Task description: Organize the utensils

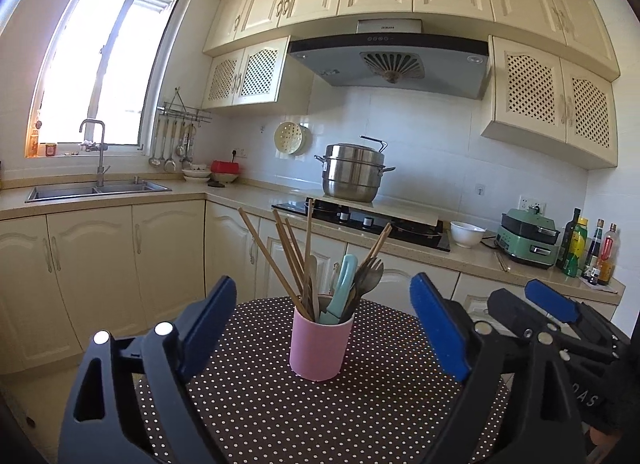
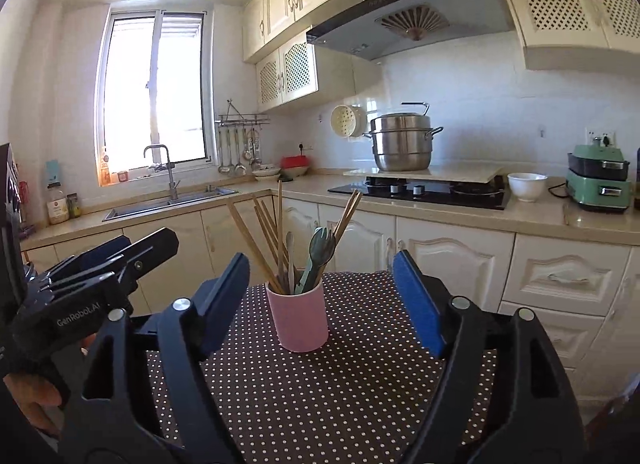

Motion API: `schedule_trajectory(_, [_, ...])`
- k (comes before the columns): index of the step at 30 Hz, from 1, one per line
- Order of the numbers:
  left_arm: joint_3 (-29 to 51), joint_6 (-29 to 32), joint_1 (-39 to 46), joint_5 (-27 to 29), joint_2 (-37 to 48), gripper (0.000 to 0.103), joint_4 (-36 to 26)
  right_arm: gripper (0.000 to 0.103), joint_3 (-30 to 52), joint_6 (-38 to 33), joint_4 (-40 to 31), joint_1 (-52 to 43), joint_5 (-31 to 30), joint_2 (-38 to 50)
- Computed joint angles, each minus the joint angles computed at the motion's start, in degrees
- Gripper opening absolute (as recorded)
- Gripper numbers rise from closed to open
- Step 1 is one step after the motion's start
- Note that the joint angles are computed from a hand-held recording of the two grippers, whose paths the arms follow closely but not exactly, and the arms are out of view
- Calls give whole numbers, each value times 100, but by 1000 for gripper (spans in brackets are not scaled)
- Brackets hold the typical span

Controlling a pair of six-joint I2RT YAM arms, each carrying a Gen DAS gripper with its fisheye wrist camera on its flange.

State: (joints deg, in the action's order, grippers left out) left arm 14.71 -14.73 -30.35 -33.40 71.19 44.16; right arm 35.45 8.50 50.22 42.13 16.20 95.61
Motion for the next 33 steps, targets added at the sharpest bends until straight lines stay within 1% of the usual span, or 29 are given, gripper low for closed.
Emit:
schedule_trajectory(1, [-37,32,-120,-114,-121,88,-37,76,-88,-9,-32,41,76,-147])
schedule_trajectory(4, [-2,133,-488,-403,-489,89,-472,80,-321,8,-60,118,236,-494])
schedule_trajectory(5, [9,187,-614,-511,-582,90,-566,83,-403,13,-47,147,299,-586])
schedule_trajectory(8, [52,305,-920,-846,-705,90,-672,84,-563,-41,-87,249,489,-857])
schedule_trajectory(12, [80,247,-1205,-1075,-984,90,-949,86,-745,-127,-104,355,672,-1165])
schedule_trajectory(17, [61,380,-1553,-1529,-1159,90,-994,87,-904,-291,27,539,950,-1355])
schedule_trajectory(22, [144,449,-1842,-1994,-1289,90,-1230,88,-1005,-359,148,604,1013,-1426])
schedule_trajectory(26, [167,546,-1999,-2297,-1274,90,-1236,89,-1003,-338,86,605,1011,-1444])
schedule_trajectory(30, [193,560,-2034,-2356,-1294,90,-1325,89,-1028,-390,135,632,1079,-1444])
schedule_trajectory(33, [187,663,-2065,-2403,-1271,90,-1238,89,-1032,-370,96,614,1053,-1473])
